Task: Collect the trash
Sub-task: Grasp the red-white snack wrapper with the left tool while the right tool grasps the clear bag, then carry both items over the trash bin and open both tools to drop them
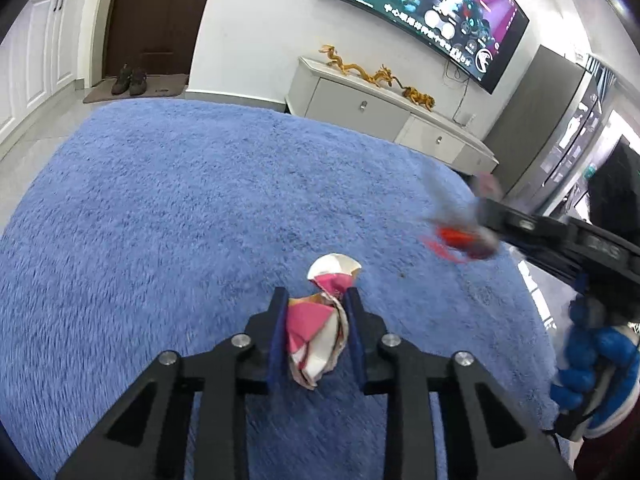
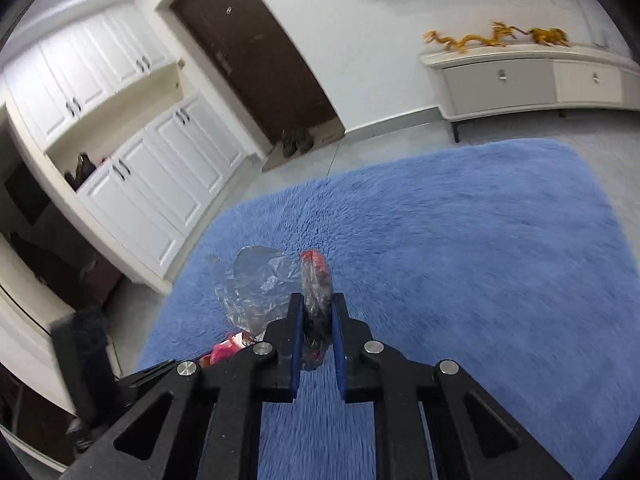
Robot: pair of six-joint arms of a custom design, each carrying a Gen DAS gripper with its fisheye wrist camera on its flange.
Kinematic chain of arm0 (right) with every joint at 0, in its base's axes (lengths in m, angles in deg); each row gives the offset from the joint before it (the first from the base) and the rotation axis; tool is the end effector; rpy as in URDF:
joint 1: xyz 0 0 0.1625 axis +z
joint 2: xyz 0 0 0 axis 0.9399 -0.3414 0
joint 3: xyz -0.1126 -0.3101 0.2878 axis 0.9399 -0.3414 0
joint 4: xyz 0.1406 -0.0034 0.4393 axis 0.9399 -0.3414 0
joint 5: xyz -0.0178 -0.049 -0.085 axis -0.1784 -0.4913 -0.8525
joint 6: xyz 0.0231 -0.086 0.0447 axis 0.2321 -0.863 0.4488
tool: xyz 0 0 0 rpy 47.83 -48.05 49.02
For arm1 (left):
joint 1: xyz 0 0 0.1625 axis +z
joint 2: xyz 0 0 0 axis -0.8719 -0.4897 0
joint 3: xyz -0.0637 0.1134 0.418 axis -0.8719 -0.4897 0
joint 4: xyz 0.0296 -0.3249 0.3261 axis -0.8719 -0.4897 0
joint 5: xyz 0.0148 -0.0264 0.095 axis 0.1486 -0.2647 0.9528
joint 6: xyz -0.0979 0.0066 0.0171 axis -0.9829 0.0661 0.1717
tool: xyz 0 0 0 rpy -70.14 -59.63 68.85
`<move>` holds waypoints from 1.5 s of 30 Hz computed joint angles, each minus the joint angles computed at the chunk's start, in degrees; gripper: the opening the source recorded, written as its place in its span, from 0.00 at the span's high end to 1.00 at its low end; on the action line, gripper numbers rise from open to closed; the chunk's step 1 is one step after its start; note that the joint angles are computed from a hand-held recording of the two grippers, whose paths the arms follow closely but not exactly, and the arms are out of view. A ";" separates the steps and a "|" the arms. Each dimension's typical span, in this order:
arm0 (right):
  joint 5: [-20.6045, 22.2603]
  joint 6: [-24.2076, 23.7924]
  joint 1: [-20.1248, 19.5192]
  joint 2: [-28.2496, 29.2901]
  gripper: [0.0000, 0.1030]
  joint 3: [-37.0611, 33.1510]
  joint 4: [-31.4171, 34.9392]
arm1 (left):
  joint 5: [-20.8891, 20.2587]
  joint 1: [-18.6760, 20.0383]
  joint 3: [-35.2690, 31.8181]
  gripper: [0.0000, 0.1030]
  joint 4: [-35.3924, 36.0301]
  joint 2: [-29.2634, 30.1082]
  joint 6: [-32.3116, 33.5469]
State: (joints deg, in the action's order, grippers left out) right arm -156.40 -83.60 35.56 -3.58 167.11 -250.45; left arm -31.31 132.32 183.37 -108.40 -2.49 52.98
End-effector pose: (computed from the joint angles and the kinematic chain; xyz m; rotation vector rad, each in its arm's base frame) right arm 0.2813 -0.5585 0.0223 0.6025 -2.8864 0.7554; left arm -0.0042 -0.5658 0.2384 0.3955 2.6263 -0.8946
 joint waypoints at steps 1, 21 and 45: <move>-0.22 0.00 0.24 -1.34 0.88 1.50 -0.76 | -0.05 -0.36 0.82 0.77 -0.28 -0.61 -0.74; -10.26 -0.21 5.08 -25.08 0.88 28.05 -14.52 | 19.92 -27.35 21.10 0.78 -0.10 -16.52 -9.14; -7.00 -3.46 -8.88 -46.12 0.88 41.15 -20.28 | 24.75 -40.32 18.05 0.78 0.21 -3.18 -11.16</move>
State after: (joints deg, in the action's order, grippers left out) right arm -163.40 -87.06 26.68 -49.70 208.27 -270.73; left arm -6.57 92.01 201.42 -108.19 -5.67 41.82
